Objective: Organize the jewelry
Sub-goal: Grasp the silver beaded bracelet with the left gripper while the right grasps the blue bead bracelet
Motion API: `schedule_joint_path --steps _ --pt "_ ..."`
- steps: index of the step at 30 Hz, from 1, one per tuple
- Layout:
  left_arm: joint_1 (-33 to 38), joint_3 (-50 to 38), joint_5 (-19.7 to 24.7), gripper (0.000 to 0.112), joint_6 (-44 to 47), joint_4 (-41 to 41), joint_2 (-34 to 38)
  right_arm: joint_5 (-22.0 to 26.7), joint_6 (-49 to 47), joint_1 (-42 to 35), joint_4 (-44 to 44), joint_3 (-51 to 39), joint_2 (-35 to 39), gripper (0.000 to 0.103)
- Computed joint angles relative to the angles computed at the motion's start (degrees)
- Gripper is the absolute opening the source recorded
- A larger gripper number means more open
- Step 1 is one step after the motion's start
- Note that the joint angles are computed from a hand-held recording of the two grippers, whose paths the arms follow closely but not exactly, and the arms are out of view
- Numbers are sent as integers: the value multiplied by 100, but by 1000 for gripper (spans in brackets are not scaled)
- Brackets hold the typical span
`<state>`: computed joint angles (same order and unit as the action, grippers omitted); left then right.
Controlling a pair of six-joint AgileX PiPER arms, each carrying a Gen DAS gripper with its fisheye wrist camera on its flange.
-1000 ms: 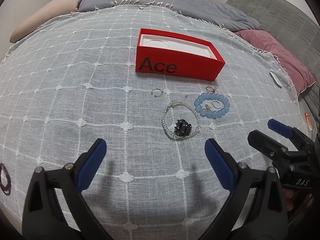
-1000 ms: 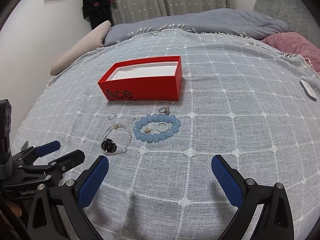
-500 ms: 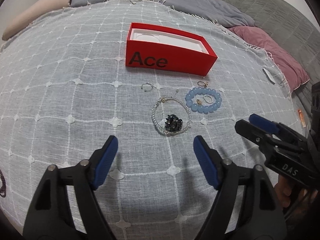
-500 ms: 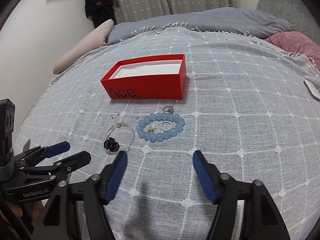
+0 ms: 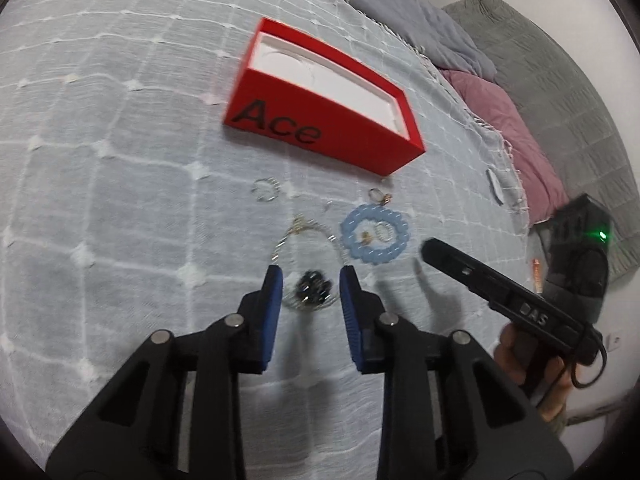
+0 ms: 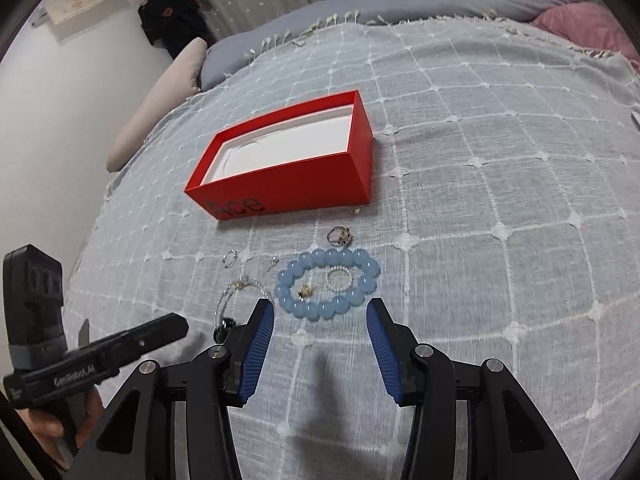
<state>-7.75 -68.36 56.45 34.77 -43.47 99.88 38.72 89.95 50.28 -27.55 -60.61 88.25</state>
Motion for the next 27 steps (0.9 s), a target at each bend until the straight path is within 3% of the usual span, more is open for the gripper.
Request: schedule_joint_path --steps 2,5,8,12,15,21,25,27 --pt "-146 -441 112 31 -341 273 278 -198 -1079 -571 907 -157 128 49" --pt "-263 -933 199 31 -720 693 613 -141 -1974 -1193 1683 -413 292 49" --pt "-228 -829 230 31 -564 654 682 -362 -1939 -1231 1609 -232 255 49" --pt "-328 -593 75 30 -406 607 527 -270 -1973 -1164 1563 -286 425 49" --pt "-409 -456 -123 21 -475 799 440 -218 -1957 -1087 1468 -415 628 49" --pt "-473 -412 -207 16 -404 828 607 137 -1511 -814 1046 -548 853 32" --pt "-610 -307 -337 7 -359 870 519 238 -1336 -743 862 -609 957 12" --pt "-647 -231 -464 5 -357 887 458 276 -1271 -714 802 -634 938 12"
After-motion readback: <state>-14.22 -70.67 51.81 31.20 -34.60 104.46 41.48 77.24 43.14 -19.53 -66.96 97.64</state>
